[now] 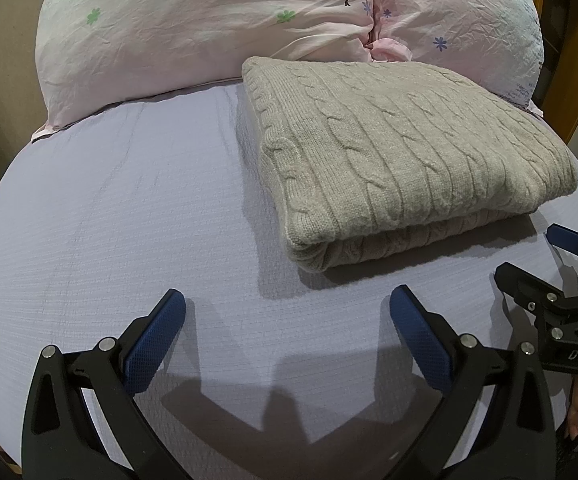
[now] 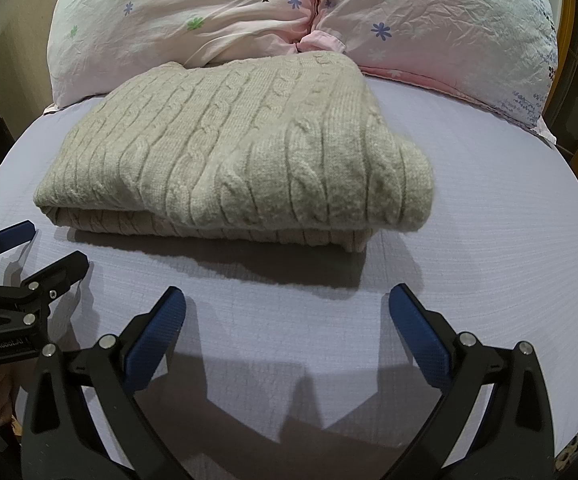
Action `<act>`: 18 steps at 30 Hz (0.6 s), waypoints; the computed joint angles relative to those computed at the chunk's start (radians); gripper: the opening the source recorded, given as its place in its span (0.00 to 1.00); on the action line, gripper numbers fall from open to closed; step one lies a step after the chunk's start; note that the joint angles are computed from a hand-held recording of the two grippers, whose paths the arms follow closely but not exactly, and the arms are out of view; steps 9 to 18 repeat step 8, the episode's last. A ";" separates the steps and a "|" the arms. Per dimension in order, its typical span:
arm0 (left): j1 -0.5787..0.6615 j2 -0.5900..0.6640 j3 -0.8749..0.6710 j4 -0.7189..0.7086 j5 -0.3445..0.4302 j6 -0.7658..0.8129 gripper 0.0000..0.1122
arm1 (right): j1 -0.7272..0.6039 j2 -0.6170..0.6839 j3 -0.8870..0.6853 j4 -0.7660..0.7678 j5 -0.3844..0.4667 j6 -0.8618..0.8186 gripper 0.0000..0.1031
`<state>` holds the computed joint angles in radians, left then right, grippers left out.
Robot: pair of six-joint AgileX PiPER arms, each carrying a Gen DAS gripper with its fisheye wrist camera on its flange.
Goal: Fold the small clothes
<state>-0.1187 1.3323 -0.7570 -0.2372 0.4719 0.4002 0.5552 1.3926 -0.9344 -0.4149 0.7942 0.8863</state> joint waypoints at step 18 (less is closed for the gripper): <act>0.002 0.002 -0.002 -0.005 0.001 0.008 0.90 | 0.001 0.000 0.001 -0.001 0.000 0.002 0.98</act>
